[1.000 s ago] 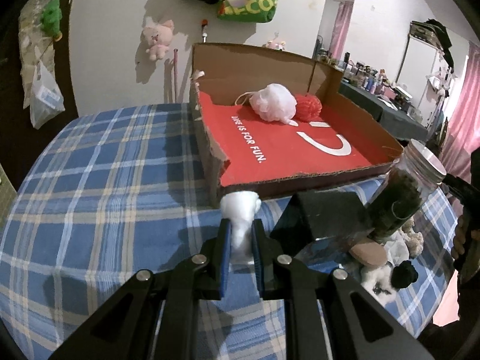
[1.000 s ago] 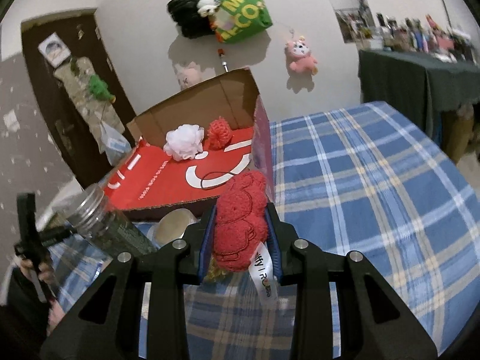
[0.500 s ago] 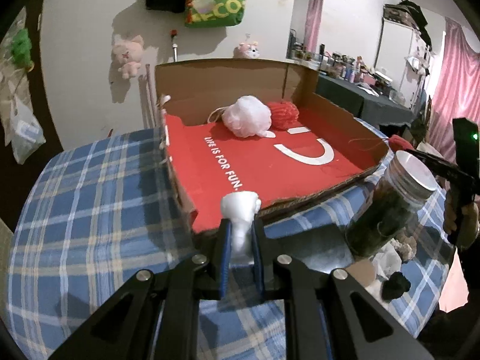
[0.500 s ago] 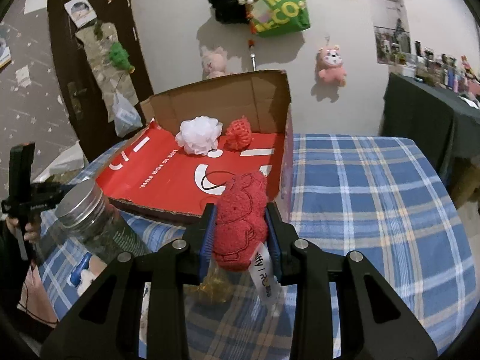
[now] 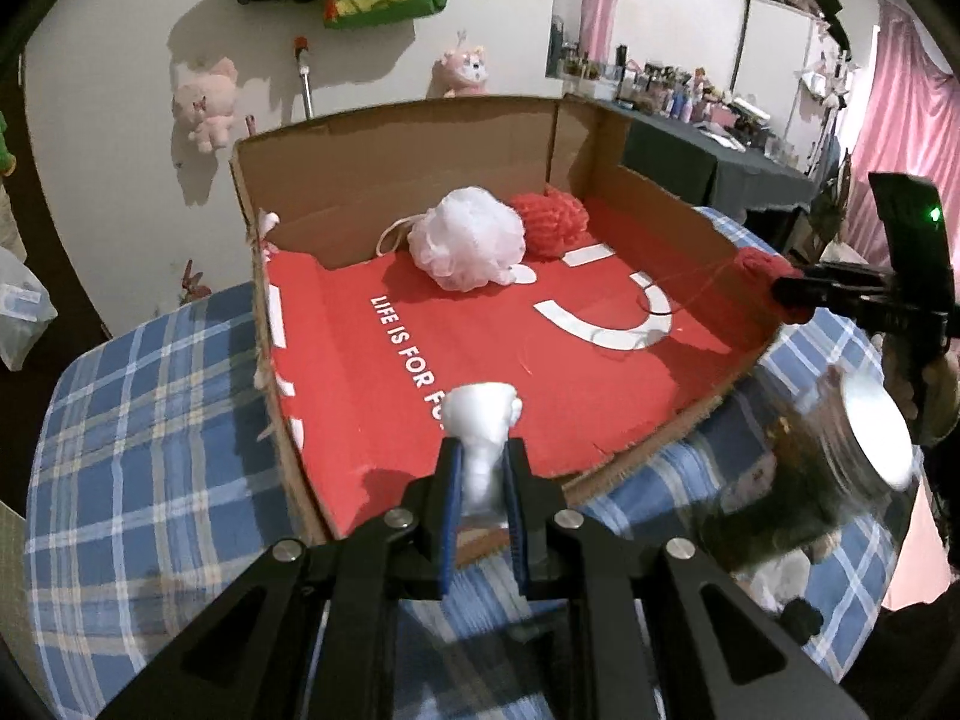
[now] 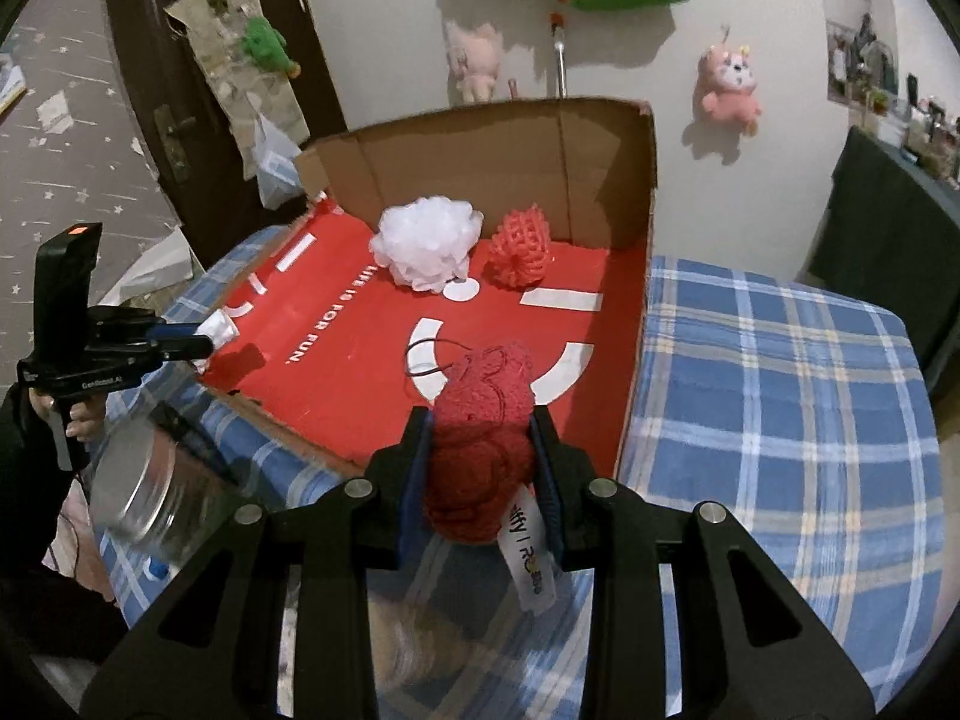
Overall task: Organize soft objects
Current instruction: 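Carry the white sock and red knitted ball over the box with both tools, then lower the red ball into the box and open the right tool while the left tool releases the sock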
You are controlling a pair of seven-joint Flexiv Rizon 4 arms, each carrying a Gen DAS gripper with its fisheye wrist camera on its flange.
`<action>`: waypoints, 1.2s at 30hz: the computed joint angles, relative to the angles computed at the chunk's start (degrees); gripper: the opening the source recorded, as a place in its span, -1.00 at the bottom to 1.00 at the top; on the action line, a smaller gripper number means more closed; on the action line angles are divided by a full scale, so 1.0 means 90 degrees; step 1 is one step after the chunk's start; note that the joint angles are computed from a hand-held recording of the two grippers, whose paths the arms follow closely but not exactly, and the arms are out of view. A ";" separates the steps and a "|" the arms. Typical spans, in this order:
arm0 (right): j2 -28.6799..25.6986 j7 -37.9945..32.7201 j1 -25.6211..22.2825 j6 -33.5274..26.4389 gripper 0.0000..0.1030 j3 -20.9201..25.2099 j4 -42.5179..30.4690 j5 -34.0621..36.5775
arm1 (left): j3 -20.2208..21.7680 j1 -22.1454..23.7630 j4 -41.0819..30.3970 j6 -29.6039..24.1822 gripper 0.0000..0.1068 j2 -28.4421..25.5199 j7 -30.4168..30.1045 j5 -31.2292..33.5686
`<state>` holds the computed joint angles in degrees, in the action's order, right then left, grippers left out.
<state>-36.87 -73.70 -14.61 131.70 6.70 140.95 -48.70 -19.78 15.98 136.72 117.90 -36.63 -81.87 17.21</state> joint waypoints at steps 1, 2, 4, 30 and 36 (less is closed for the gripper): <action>0.0021 0.0190 0.0037 -0.0253 -0.41 0.0010 -0.0146 -0.0068 | -0.0083 0.0044 -0.0113 -0.0239 -0.72 -0.0018 -0.0032 -0.0079; 0.0041 0.0318 0.0065 -0.0447 -0.41 0.0032 -0.0242 -0.0105 | -0.0137 0.0064 -0.0206 -0.0432 -0.72 -0.0041 -0.0041 -0.0168; 0.0074 0.0502 0.0231 -0.0923 -0.41 0.0048 -0.0481 0.0004 | -0.0103 -0.0059 -0.0413 -0.0841 -0.72 -0.0051 0.0008 -0.0449; -0.0313 0.0975 0.2328 -0.4420 -0.37 -0.0397 -0.2552 0.2167 | 0.2697 -0.3234 -0.2633 -0.3466 -0.65 -0.0476 0.0167 -0.2620; -0.0396 0.0855 0.3396 -0.4229 -0.37 -0.1487 -0.2476 0.2539 | 0.2912 -0.3440 -0.2752 -0.3598 -0.44 -0.0538 -0.0015 -0.2490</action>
